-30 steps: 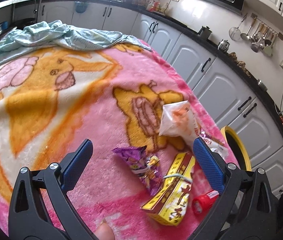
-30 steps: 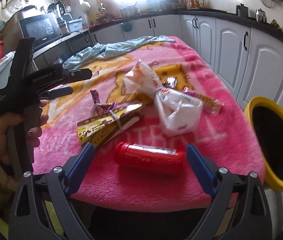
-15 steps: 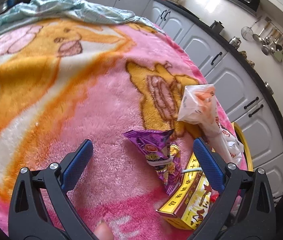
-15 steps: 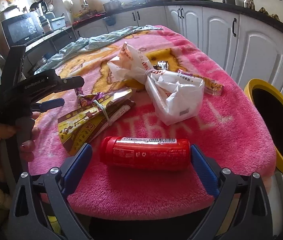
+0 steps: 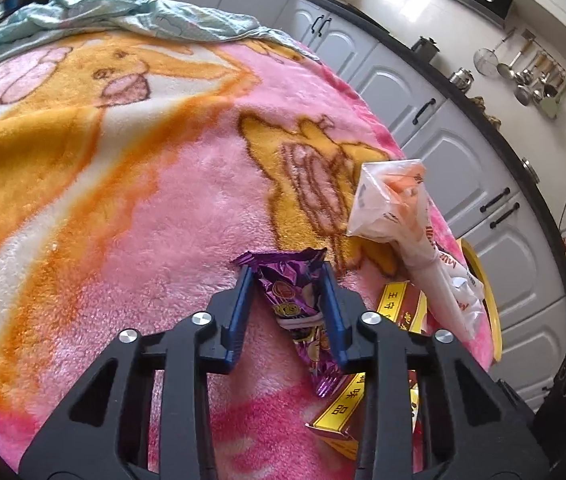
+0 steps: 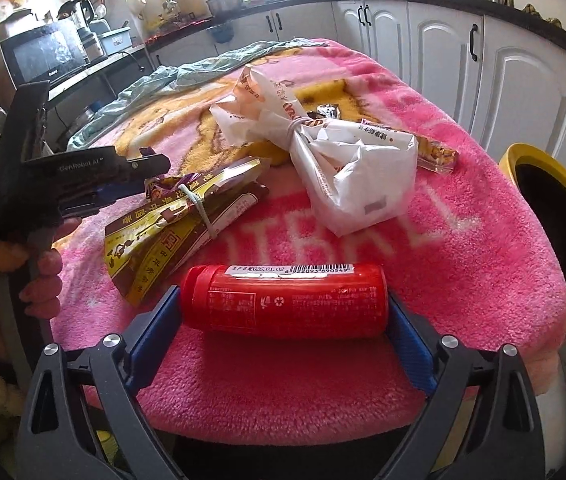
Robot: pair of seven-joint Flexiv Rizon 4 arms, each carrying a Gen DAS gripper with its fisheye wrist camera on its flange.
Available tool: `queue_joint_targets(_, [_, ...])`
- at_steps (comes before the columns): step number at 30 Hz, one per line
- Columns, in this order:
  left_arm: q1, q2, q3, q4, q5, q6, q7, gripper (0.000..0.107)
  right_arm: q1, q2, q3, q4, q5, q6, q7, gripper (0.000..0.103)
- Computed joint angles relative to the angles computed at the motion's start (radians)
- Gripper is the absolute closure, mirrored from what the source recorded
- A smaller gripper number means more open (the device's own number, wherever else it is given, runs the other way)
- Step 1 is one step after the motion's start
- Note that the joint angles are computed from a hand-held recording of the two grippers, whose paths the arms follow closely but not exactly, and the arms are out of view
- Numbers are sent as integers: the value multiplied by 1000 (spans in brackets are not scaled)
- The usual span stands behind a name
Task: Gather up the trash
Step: 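Grasp the red can with the right tool while the left tool grasps a purple wrapper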
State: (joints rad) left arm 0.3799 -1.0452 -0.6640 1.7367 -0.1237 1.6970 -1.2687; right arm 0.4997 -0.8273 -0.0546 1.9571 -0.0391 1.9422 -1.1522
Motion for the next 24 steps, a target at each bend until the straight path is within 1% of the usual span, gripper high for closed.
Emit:
queue_joint_targets(1, [2, 1, -2, 3, 3, 6, 1, 93, -8, 3, 8, 3, -4, 2, -1, 11])
queue_joint_targets(3, [8, 6, -8, 10, 16, 20, 5, 94, -27, 13, 25, 10, -11, 10, -1, 11])
queue_joint_targets(5, [24, 2, -26, 16, 29, 25, 8, 96, -29, 23, 25, 21, -7, 27, -5, 11])
queue_joint_targets(7, [31, 6, -34, 22, 41, 37, 7, 100, -26, 37, 20, 34, 5, 50, -10, 11])
queue_joint_targets(11, [45, 16, -52, 33, 74, 71, -2, 101, 11, 58, -17, 53, 53, 90, -30, 11])
queue_joint_targets(18, [65, 31, -105, 40, 142, 96, -16, 101, 39, 88, -62, 68, 137, 135, -75, 11])
queue_joint_targets(24, [50, 38, -144, 27, 176, 92, -3, 101, 11, 102, -63, 73, 187, 159, -89, 11])
